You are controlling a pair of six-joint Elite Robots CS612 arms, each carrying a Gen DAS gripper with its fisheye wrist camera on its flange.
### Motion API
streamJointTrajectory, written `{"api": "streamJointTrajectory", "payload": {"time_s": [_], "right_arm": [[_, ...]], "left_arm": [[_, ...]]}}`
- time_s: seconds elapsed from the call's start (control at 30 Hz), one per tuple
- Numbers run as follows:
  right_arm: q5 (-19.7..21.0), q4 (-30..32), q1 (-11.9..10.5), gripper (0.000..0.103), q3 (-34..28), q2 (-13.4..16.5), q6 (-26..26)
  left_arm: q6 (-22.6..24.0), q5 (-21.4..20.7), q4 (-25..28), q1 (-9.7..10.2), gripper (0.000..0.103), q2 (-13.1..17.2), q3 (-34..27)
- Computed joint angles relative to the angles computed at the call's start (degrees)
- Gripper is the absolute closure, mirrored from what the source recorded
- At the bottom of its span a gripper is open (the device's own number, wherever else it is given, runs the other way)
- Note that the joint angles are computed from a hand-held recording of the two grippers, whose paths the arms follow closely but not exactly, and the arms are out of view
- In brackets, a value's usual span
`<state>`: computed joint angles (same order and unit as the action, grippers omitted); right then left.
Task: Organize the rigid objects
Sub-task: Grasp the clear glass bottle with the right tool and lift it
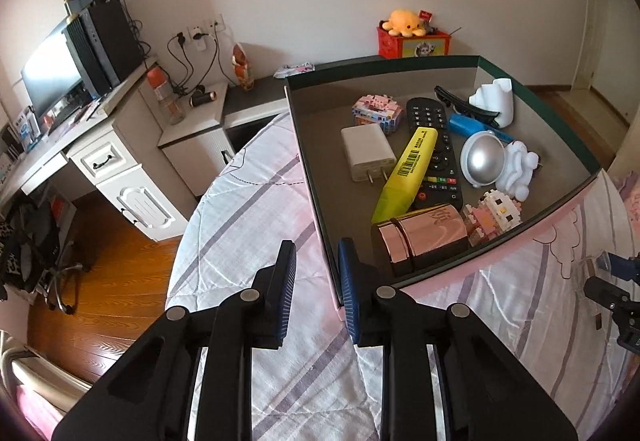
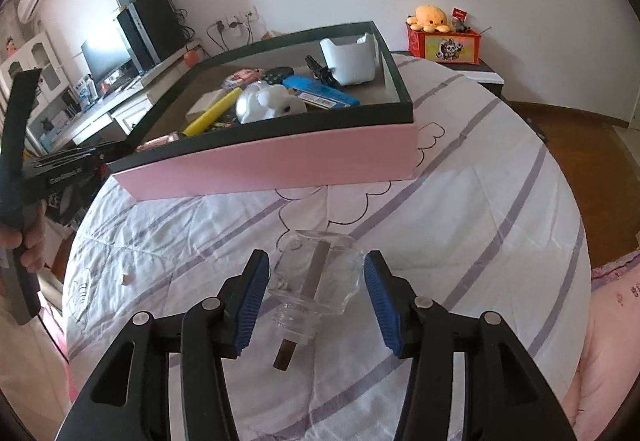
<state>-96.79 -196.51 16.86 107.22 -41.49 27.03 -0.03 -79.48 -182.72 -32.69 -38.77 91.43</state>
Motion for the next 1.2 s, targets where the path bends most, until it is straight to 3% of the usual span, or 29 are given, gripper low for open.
{"api": "streamJointTrajectory", "payload": {"time_s": [0.3, 0.53, 0.83, 1.03, 1.2], "right_arm": [[-0.94, -0.50, -0.18, 0.052, 0.29, 0.34, -2.36], [-5.48, -0.32, -2.06, 0.052, 1.86, -0.64, -1.59], [-4.66, 0.51, -3.81, 0.052, 1.44, -0.55, -2.81], [-4.95, 1.06, -3.77, 0.051, 1.21, -0.42, -2.89], [-4.88, 1.38, -3.80, 0.051, 1.17, -0.51, -2.87]], "left_arm": [[0.27, 0.14, -0.13, 0.01, 0.081, -0.02, 0.03], [0.36, 0.20, -0.28, 0.02, 0.081, 0.03, 0.02], [-0.05, 1.01, 0.07, -0.29, 0.082, 0.32, -0.41], [0.78, 0.61, -0.28, -0.49, 0.094, 0.53, -0.51], [1.10, 1.12, -0.24, -0.68, 0.097, 0.64, -0.61]]}}
